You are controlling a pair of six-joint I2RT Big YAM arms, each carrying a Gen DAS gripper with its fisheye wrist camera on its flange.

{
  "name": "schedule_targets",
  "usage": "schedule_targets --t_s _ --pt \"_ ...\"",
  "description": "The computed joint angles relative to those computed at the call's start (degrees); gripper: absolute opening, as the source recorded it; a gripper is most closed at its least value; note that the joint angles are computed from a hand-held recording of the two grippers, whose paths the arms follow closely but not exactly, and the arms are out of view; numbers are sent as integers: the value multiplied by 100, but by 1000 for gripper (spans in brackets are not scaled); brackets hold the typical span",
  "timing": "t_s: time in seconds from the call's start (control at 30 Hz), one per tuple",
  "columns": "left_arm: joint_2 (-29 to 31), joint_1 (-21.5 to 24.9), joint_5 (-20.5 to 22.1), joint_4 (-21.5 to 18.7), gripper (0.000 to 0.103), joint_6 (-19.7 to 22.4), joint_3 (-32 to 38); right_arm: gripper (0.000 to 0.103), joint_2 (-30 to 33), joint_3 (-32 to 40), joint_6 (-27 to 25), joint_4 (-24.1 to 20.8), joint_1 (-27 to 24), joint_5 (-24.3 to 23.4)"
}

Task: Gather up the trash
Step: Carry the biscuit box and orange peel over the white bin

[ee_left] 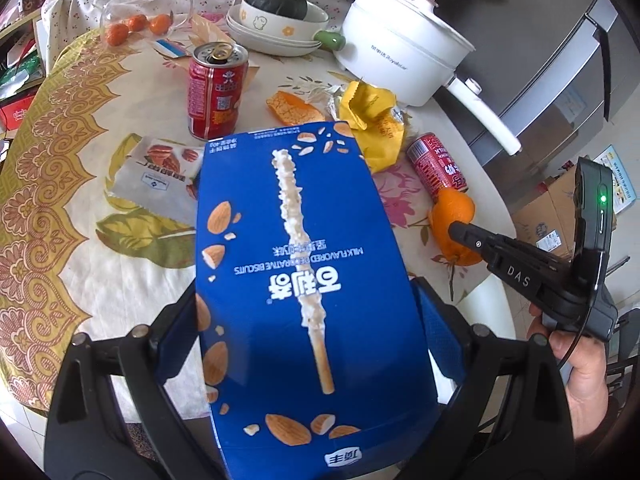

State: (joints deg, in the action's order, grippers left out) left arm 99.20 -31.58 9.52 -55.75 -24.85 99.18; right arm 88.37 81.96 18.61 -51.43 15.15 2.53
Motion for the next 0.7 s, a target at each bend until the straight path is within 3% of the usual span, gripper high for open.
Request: schedule_targets --t_s 0.7 --pt "-178 -51 352 200 97 -79 -84 5 -894 -360 186 259 -166 -516"
